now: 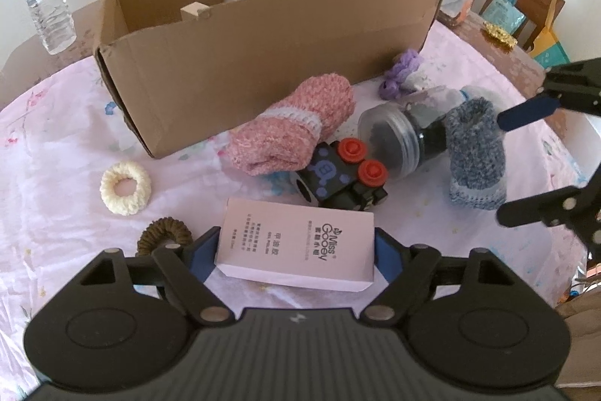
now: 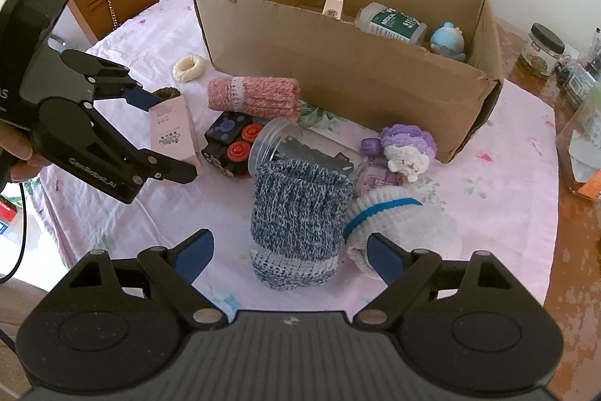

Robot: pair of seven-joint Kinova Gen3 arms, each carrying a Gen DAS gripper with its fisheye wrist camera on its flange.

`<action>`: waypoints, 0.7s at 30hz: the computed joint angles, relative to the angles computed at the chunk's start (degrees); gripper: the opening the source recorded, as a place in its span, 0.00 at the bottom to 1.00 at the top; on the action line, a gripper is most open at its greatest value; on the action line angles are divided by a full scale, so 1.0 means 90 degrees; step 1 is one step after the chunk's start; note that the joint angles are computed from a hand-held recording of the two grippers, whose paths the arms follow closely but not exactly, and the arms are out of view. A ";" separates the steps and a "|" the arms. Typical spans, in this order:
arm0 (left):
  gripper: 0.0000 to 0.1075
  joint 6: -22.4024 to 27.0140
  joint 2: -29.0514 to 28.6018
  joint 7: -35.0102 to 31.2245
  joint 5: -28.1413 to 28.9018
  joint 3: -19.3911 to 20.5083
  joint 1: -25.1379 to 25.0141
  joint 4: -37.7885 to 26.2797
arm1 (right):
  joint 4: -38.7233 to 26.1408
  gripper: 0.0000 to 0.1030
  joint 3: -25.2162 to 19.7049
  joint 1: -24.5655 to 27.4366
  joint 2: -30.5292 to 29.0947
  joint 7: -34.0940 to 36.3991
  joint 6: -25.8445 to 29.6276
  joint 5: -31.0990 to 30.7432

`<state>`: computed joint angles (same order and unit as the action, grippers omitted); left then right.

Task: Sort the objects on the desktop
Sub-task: 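Grasp the pink Miss Goody box with the left tool while the right tool grasps the blue-gray knit sock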

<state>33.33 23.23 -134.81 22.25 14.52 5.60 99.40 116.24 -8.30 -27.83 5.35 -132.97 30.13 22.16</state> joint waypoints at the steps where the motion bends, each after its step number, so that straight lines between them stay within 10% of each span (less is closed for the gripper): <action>1: 0.76 0.0038 -0.0018 -0.0031 0.0045 0.0028 -0.0043 -0.0002 | 0.0001 0.88 -0.0010 0.0045 0.0016 0.0118 -0.0049 -0.0107; 21: 0.77 0.0227 -0.0324 -0.0529 0.0611 -0.0031 -0.0233 0.0100 | -0.0306 0.59 0.0149 -0.0446 0.0440 -0.0174 0.0286 0.0979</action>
<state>35.37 20.32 -139.57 27.75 14.24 3.50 100.30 113.49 -6.96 -31.84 9.31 -134.53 32.70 30.97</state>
